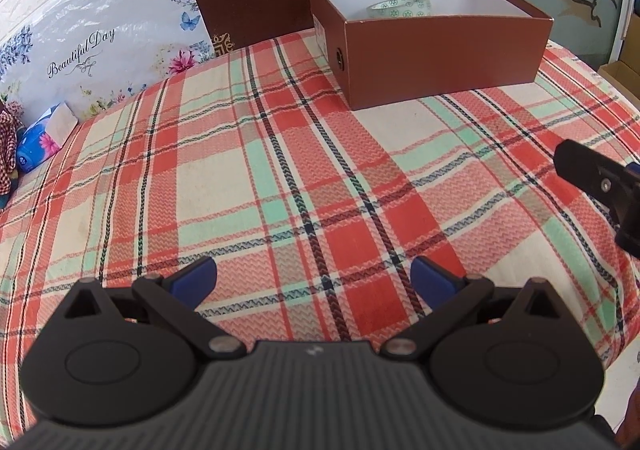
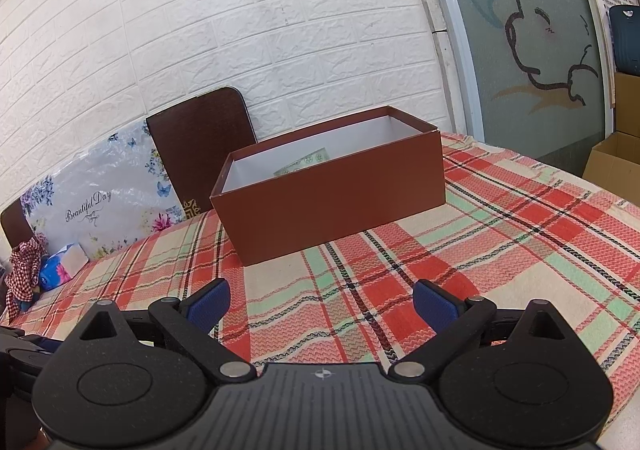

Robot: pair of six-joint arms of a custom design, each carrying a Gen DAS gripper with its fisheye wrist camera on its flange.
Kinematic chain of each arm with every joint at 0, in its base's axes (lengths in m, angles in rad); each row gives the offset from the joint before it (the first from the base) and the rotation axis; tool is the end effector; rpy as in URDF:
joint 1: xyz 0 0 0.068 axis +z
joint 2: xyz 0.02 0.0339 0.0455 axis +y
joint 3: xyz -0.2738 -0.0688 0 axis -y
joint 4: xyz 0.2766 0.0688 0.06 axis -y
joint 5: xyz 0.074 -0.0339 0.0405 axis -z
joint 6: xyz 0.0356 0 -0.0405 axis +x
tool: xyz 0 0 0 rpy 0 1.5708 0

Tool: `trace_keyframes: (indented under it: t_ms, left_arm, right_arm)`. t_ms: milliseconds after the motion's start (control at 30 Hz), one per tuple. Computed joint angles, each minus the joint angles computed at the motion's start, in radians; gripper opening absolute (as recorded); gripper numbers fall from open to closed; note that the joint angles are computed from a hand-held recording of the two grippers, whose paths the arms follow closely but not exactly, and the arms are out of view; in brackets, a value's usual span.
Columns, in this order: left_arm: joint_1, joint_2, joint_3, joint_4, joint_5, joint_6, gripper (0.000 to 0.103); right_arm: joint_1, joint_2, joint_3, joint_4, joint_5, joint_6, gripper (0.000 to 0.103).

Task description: Organize objects

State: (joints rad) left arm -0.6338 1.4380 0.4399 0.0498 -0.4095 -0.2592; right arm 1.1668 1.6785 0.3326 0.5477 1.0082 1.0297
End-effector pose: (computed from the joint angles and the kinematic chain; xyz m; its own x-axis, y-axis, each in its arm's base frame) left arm 0.2068 -0.1344 0.0983 -0.7241 0.2404 -0.6465 0.1765 0.9707 0.1632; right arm 0.1199 0.2038 0.0629 -0.3664 0.3059 -0.8787 0.1082 0.9520 0.2863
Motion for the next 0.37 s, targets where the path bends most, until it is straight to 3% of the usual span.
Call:
trace_keyframes:
  t_ms: [367]
  left_arm:
    - [0.021, -0.013, -0.014, 0.026, 0.051, 0.013, 0.103]
  right_arm:
    - [0.002, 0.012, 0.004, 0.003, -0.001, 0.002, 0.098]
